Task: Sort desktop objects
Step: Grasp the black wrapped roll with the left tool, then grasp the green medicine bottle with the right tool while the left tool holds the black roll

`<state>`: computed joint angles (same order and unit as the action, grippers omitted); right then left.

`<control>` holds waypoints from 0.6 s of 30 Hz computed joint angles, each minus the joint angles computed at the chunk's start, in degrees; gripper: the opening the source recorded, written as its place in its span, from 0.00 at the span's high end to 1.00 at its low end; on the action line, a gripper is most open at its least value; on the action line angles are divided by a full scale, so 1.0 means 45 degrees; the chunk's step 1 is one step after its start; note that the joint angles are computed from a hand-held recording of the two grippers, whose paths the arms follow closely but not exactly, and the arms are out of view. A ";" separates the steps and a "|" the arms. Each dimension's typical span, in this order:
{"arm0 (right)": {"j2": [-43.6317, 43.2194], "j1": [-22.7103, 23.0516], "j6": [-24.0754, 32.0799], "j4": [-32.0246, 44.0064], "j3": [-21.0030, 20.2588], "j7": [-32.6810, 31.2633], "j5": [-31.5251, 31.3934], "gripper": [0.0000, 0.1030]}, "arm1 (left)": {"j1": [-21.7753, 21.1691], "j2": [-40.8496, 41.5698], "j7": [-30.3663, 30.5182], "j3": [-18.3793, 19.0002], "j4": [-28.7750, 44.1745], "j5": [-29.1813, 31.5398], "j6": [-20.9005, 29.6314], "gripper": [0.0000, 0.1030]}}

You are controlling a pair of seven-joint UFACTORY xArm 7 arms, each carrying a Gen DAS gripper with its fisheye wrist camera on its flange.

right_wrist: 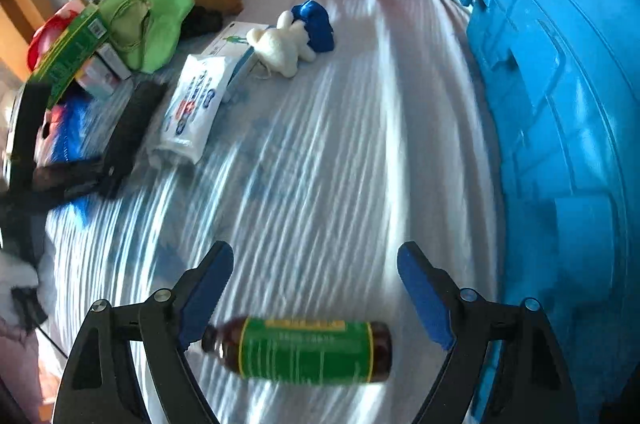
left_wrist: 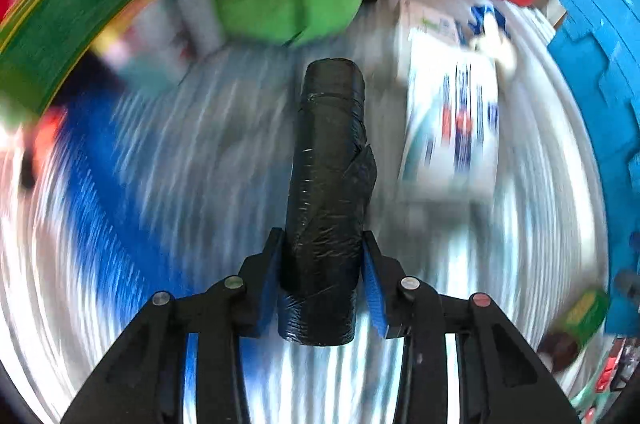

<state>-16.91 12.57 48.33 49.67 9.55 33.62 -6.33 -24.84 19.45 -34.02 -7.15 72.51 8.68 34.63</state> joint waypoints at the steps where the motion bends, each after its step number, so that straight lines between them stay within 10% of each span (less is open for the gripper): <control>1: -0.0131 0.0013 -0.0061 -0.0176 -0.0007 -0.0003 0.0015 0.17 | -0.0019 -0.0650 -0.0216 -0.0055 -0.0839 -0.0125 -0.0048 0.65; 12: -0.2489 0.0619 0.1282 -0.1793 0.0452 0.0176 0.0091 0.31 | -0.0652 -0.3209 -0.2119 -0.1066 -0.4043 -0.0423 -0.0441 0.65; 18: -0.3001 0.0975 0.1135 -0.2576 0.0652 -0.1230 0.0068 0.16 | -0.1176 -0.3859 -0.3773 -0.1564 -0.4653 -0.0043 -0.0188 0.65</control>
